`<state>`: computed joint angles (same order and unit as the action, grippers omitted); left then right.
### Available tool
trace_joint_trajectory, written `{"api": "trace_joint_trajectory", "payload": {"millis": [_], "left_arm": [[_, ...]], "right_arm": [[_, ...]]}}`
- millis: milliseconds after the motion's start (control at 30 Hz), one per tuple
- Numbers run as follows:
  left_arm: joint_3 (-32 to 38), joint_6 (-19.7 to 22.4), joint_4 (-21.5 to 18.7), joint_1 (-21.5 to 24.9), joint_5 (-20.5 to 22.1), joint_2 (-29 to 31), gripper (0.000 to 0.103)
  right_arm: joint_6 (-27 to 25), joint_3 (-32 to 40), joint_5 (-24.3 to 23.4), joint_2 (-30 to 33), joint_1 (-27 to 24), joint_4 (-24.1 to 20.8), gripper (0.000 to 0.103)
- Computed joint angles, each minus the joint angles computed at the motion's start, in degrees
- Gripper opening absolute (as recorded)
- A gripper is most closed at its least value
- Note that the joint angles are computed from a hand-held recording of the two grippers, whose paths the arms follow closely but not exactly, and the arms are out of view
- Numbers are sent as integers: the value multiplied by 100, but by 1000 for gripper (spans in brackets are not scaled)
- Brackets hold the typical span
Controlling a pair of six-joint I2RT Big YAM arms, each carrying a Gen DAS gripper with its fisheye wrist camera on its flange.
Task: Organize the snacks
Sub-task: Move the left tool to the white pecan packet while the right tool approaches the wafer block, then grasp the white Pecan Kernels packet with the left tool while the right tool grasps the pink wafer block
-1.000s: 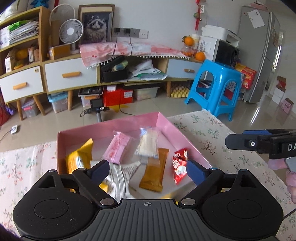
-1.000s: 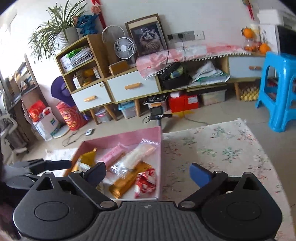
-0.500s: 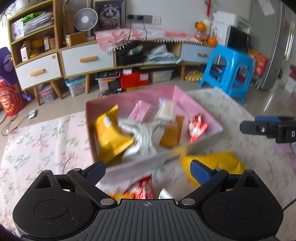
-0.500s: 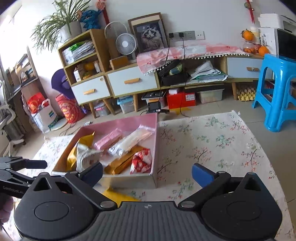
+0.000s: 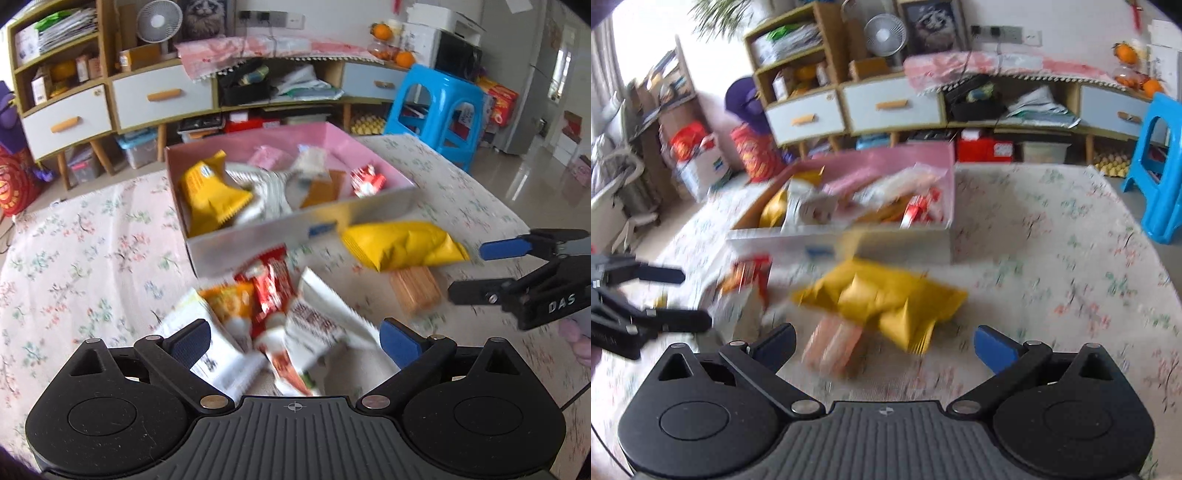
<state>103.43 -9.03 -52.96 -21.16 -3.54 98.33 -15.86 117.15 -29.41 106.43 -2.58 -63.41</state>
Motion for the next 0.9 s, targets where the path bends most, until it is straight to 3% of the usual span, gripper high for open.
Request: {"api": "trace_joint_trajectory", "payload": {"millis": [233, 567, 667, 733, 900], "left_arm": [[-450, 620, 438, -65, 70, -165, 99], [-434, 961, 602, -93, 209, -105, 93], [-331, 1047, 491, -112, 212, -25, 82], [-228, 1065, 344, -115, 201, 44, 67], [-184, 1091, 249, -107, 250, 86, 63]], "right_arm": [[-533, -246, 2, -121, 75, -331, 93], [-338, -391, 58, -173, 191, -226, 93], [-330, -412, 111, -166, 233, -138, 93], [-358, -389, 149, -149, 267, -132, 93], [-381, -428, 230, -161, 305, -39, 90]]}}
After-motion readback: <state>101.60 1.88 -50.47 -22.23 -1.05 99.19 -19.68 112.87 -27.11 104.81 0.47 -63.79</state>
